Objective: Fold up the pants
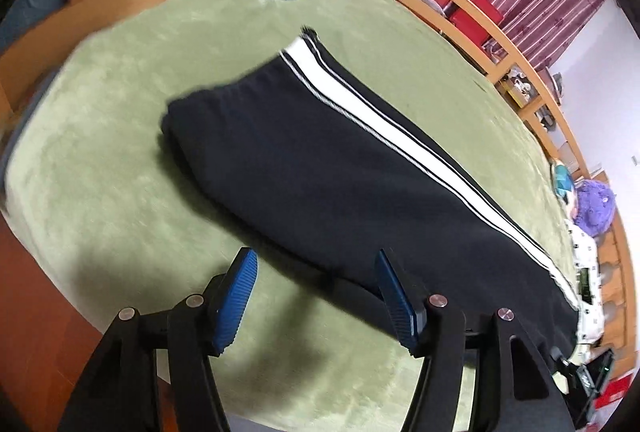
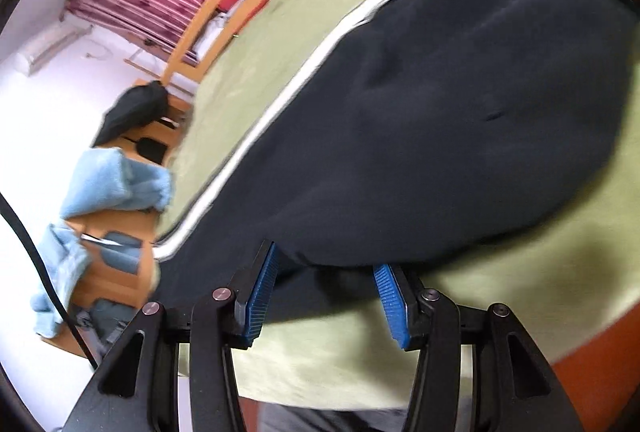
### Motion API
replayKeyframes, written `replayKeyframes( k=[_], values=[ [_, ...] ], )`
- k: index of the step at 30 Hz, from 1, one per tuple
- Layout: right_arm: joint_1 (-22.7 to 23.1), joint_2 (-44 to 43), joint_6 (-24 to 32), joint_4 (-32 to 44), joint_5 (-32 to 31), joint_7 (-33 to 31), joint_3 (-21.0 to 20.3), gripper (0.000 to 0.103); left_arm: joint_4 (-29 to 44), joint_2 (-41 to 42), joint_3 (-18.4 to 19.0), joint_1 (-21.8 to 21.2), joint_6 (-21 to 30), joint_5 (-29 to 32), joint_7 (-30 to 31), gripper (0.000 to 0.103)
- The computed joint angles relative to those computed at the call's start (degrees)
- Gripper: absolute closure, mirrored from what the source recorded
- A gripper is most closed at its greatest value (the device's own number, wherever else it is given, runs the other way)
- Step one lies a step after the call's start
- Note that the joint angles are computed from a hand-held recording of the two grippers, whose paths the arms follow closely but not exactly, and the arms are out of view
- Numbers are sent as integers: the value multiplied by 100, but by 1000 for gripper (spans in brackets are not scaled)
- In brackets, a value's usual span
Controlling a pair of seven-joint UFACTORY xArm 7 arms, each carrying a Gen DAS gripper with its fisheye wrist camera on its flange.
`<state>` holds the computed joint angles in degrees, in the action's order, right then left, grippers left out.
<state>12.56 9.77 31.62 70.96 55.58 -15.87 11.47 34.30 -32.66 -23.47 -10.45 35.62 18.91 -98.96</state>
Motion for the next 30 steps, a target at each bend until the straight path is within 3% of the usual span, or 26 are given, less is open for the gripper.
replayKeyframes(
  k=[2,4,7,10,11,13,14,17,19,21,23,26,28,30],
  values=[
    [159,148,-307,81,-227,188,59,47,29,52,-17,10,-55,12,-30,43],
    [243,473,-244,342,-429,520,112,47,19,39,-33,8,4,13,-71,43],
    [418,661,-767,415,-811,1008,198,46,-158,-104,15,-53,-84,-85,-164,43],
    [546,880,-907,666,-1368,1528,247,46,-313,-253,12,-32,-234,-123,-245,43],
    [659,965,-885,770,-1752,1877,154,49,-326,-250,16,-4,-304,-115,-233,43],
    [803,1030,-768,853,-2416,2367,-60,76,-420,-305,-36,64,-538,-76,-298,43],
    [714,1073,-749,882,-2486,2402,56,93,-475,-327,-59,118,-700,-41,-320,43],
    [561,883,-979,611,-2538,2328,271,95,-537,-295,-207,364,-994,94,-399,43],
    [396,662,-927,419,-2440,2024,414,95,-484,-217,-227,450,-860,74,-406,44],
    [235,364,-917,151,-2068,1560,556,96,-561,-286,-194,511,-788,57,-495,45],
    [45,-34,-808,-195,-1275,789,681,96,-695,-442,-184,569,-819,53,-628,45],
    [72,-306,-442,-471,-854,318,513,96,-792,-518,-68,557,-773,-6,-538,45],
    [236,-256,-286,-541,-1214,506,325,96,-809,-525,-41,574,-693,-33,-493,45],
    [327,-153,-292,-608,-1146,620,235,95,-834,-559,-26,607,-588,-44,-491,44]
  ],
)
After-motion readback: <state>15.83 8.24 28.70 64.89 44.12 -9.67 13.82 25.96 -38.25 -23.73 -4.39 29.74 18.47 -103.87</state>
